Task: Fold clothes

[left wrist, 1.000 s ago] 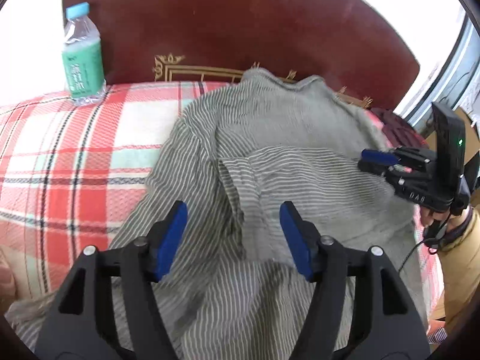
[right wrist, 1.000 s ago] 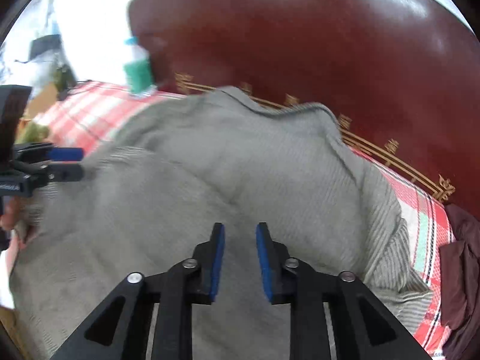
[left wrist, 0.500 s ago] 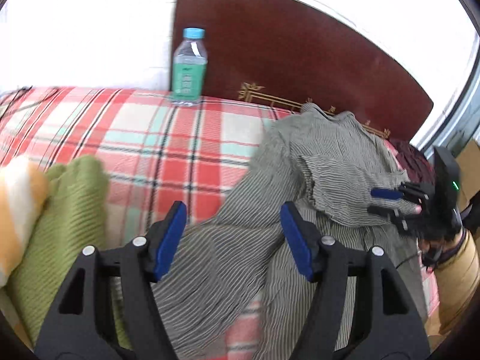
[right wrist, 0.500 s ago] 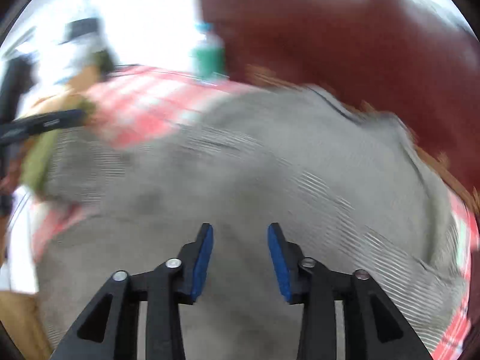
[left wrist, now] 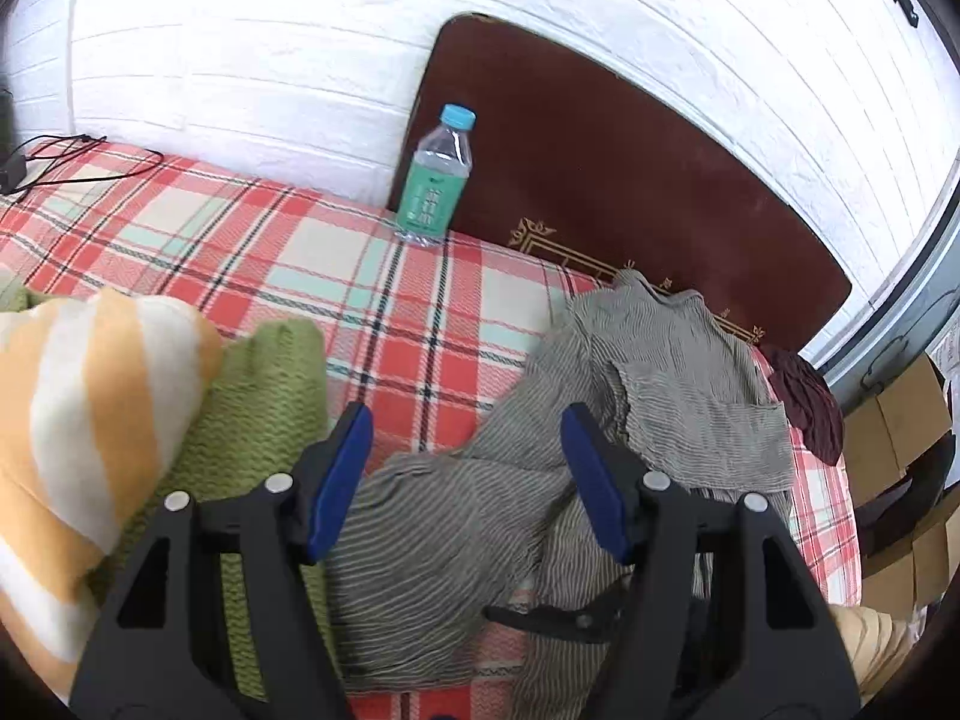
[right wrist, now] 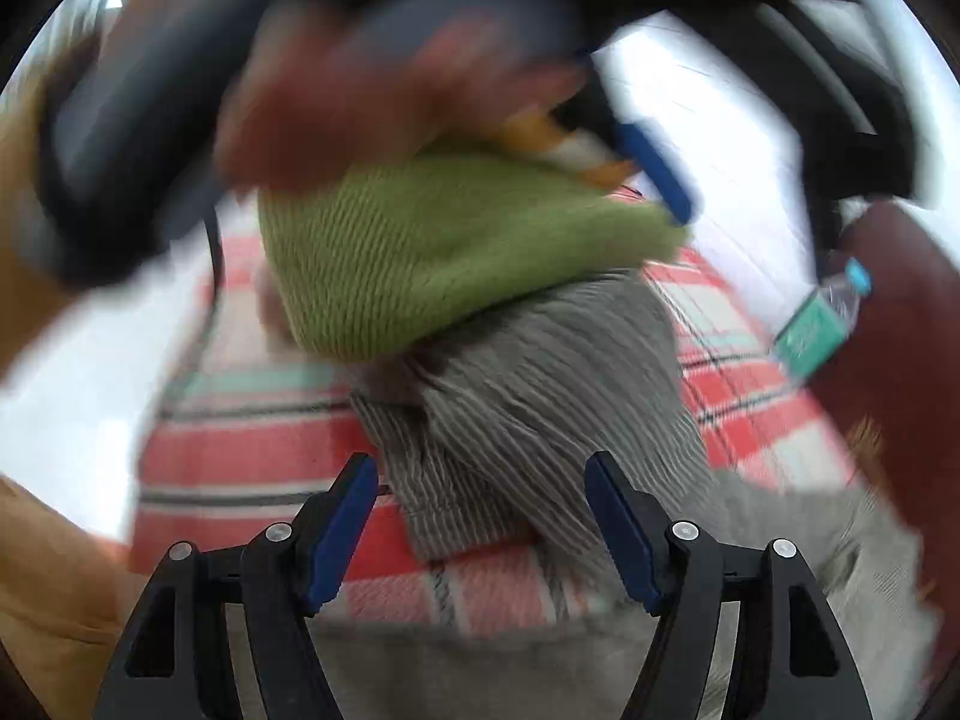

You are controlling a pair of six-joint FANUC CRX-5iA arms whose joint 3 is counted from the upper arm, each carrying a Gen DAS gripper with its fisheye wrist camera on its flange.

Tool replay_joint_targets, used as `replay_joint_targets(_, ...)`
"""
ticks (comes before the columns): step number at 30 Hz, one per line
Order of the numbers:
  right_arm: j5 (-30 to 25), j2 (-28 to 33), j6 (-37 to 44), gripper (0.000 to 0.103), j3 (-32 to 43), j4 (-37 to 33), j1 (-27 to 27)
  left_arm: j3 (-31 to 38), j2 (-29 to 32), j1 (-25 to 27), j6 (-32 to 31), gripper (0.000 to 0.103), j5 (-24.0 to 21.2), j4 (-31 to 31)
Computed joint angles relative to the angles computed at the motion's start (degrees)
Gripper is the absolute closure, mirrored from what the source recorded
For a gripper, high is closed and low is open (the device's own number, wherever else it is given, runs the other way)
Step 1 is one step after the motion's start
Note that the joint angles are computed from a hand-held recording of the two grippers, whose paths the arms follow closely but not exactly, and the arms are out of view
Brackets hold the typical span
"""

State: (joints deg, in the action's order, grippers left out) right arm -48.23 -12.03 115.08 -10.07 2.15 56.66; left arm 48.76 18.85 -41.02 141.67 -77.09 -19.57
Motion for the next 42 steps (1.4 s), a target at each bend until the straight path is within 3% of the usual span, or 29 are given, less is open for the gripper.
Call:
replay_joint_targets(3,3.58,1.45,-6.61,0.037,-2.73,7.93,2.84,-2.74,-2.04,0.30,0.98,0.036,1.49,-0.31)
replay_joint_targets(5,0.04,4.34,-6.98,0.083,0.84,5.82,1.83,-4.39,-3.15,0.67,1.77,0.036,2.49,0.10)
replay_joint_targets(7,-4.33,6.61,-5.23,0.095,6.18,-1.15,-1.71,-5.79,-4.10,0.91,2.39,0.036,3.39,0.50)
replay_joint_targets(10,-13.14,9.57,-0.75,0.097,16.63,-19.01,-12.22,-7.71,-5.51,0.80,2.39,0.036,5.13,0.56)
replay_joint_targets(15,-24.53,13.76,-3.36,0.097,29.57,-45.09,-33.05,-8.14,-5.66,0.30,0.56,0.036,7.38,1.39)
replay_joint_targets(17,-26.65,14.33,-5.09,0.098,31.65,-52.26,-40.38,-7.47,-4.77,0.16,-2.14,0.036,8.83,3.04)
replay_joint_targets(20,-27.90,15.02,-7.10,0.097,32.79,-56.82,-48.83,-3.60,-1.35,-0.45,-6.47,0.036,8.73,5.00)
replay_joint_targets(24,-26.52,14.67,-11.87,0.094,30.81,-54.00,-54.67,3.85,5.14,-0.75,-12.19,0.036,6.93,8.28)
replay_joint_targets(25,-26.11,14.80,-13.16,0.094,30.36,-50.53,-54.36,6.09,7.04,-0.75,-13.53,0.036,6.02,8.96)
replay_joint_targets(27,-24.24,15.05,-16.38,0.086,29.12,-40.56,-51.73,10.59,10.65,-0.45,-15.16,0.036,3.61,10.29)
replay_joint_targets(29,-21.96,14.51,-19.00,0.067,26.59,-29.94,-47.94,14.96,14.06,-0.25,-15.97,0.036,0.87,11.28)
replay_joint_targets(31,-19.56,13.40,-20.01,0.060,24.13,-24.52,-46.01,18.65,16.94,-0.07,-16.38,0.036,-1.61,12.16)
replay_joint_targets(33,-17.25,11.16,-19.68,0.058,21.58,-20.10,-44.16,18.78,17.64,0.09,-15.95,0.036,-2.46,12.90)
replay_joint_targets(36,-13.06,5.02,-16.80,0.054,15.32,-13.69,-39.18,11.90,14.87,0.52,-14.15,0.036,0.86,15.20)
replay_joint_targets(42,-7.45,-3.69,-2.77,0.042,6.42,-3.96,-25.32,4.89,13.09,0.78,-14.13,0.036,5.71,20.03)
